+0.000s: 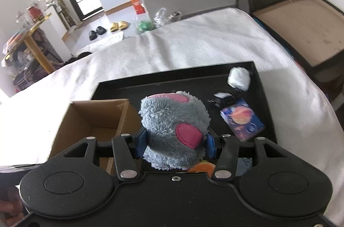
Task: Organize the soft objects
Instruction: 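Carry the grey plush mouse into the cardboard box and open the right gripper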
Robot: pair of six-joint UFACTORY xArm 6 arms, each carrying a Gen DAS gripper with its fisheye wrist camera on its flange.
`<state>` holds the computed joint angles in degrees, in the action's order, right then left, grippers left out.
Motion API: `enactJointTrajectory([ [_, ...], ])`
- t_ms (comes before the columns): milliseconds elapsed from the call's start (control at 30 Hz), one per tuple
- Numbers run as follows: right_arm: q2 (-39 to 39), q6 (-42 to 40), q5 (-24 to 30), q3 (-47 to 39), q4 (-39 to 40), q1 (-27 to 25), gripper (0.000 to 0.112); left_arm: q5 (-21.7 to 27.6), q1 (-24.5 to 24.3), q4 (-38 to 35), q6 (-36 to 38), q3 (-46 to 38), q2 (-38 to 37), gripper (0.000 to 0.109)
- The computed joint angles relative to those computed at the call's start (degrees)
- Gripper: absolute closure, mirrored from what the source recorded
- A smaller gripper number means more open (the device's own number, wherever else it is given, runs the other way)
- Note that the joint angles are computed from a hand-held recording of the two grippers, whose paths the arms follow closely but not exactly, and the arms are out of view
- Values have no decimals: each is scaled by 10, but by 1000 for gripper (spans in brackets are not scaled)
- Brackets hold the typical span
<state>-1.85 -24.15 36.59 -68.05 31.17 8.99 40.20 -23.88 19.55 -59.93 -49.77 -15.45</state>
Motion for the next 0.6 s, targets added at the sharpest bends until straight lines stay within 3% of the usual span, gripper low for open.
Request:
enactJointTrajectory([
  [600,4,19,13,-43,-19,83,61,-42,21,-66,33,31,-19,97],
])
